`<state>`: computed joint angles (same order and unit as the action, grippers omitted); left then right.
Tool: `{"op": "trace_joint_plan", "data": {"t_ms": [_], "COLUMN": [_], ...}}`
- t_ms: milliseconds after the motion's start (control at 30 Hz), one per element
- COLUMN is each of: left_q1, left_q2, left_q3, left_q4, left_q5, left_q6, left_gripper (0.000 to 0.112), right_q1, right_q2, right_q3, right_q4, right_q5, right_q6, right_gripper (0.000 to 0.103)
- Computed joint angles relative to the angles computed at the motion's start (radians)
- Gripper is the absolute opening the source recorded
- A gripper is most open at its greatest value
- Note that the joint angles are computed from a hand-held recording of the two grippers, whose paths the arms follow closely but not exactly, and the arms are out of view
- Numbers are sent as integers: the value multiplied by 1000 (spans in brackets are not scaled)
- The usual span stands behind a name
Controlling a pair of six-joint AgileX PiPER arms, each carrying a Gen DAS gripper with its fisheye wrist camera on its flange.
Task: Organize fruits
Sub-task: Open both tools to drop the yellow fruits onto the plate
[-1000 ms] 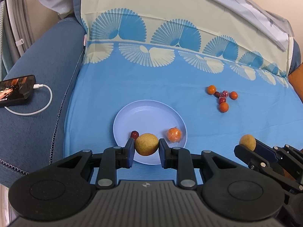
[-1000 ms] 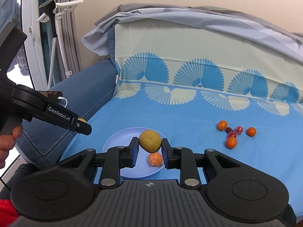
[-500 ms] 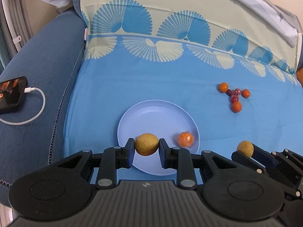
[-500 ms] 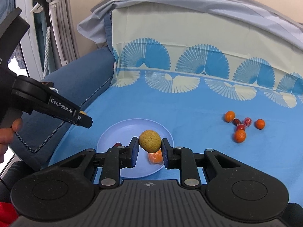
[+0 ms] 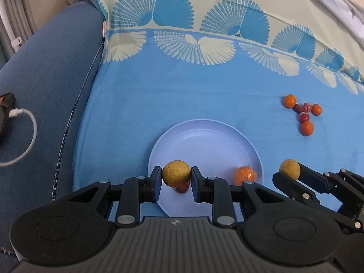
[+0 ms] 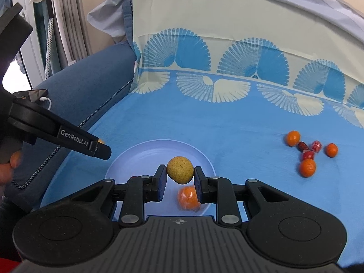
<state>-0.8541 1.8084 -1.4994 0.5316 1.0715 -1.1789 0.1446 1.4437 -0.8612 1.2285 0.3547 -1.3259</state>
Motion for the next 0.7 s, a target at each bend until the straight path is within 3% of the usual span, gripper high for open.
{"op": "trace_joint_plan", "data": {"t_ms": [100, 333, 400, 433, 467, 500, 533, 600, 700], "left_q1": [29, 113, 126, 127, 120, 101, 82, 59, 6], "left_q2": [27, 148, 180, 192, 190, 169, 146, 117, 96], "left_q3": [1, -65, -108, -134, -148, -132, -114, -112, -120], "left_q4": [-15, -140, -161, -159, -123, -55, 6, 42, 51], "left_q5": [-40, -103, -87, -67, -51, -57, -63, -41, 66], "left_q6": [26, 213, 279, 289, 265, 211, 170, 182, 151], "left_gripper": [30, 30, 53, 84, 101, 103, 103, 103, 103], "right_q1": [12, 49, 51, 54, 58, 57, 53, 34, -30], "right_q2": [68, 226, 254, 259, 254, 237, 215, 130, 8], "right_q3": [-32, -155, -195, -207, -212, -210, -198, -140, -55], "right_q4": [36, -217, -303, -338, -370, -396, -396, -404, -357], "right_q5": [-10, -14, 5, -2, -19, -36, -48, -58, 54], "right_q6": [-48, 201, 263, 286, 311, 329, 327, 339, 269], "right_gripper": [27, 28, 31, 46, 57, 77, 90, 99, 102]}}
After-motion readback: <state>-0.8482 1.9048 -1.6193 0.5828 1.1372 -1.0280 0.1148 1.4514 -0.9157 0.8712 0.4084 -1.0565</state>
